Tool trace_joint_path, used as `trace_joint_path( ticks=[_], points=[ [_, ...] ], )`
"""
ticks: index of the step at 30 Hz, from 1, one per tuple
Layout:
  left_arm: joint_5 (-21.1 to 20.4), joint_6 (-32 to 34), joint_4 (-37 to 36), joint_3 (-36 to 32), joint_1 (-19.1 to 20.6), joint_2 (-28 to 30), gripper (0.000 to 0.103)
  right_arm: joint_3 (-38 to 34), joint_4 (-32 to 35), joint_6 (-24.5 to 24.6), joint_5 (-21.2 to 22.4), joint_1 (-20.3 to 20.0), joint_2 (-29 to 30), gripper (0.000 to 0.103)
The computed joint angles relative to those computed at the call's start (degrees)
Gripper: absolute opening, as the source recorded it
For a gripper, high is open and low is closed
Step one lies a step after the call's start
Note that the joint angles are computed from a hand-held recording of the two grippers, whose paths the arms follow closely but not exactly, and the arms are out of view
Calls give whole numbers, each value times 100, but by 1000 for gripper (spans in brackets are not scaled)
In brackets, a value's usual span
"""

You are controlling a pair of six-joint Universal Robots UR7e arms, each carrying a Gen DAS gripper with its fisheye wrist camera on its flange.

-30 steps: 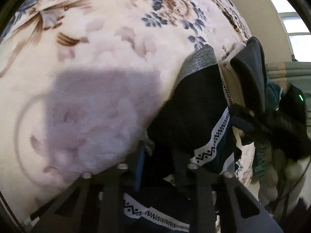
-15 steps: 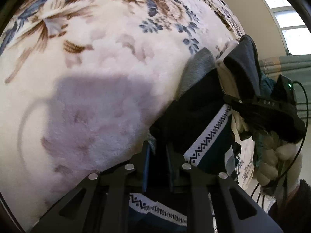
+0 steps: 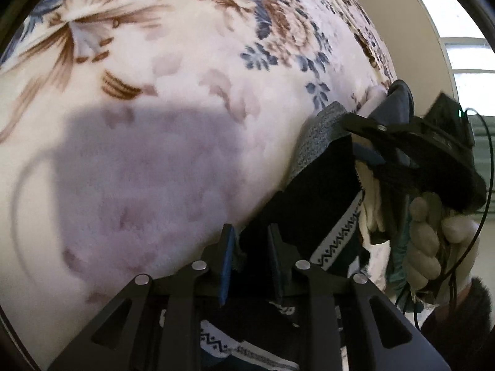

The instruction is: Fold small clothes

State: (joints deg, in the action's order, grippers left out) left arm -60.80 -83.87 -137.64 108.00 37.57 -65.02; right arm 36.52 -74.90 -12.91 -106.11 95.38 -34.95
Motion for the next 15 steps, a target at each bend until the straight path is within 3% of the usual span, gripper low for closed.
trace_joint_path(
  ticks=[2, 9, 12, 15],
  points=[
    [102, -51, 180, -17, -49, 10, 8, 413, -411, -220, -90, 47, -122, 3],
    [108, -118, 61, 139, -69, -47, 7, 512, -1137, 272, -6, -18, -157, 3],
    [-45, -73, 116, 73, -14, -98, 12, 254, -793, 279, -67, -22, -3, 3],
    [-173, -311, 459, -24, -33, -263, 14, -509, 10, 690, 267, -93, 278, 6]
  ],
)
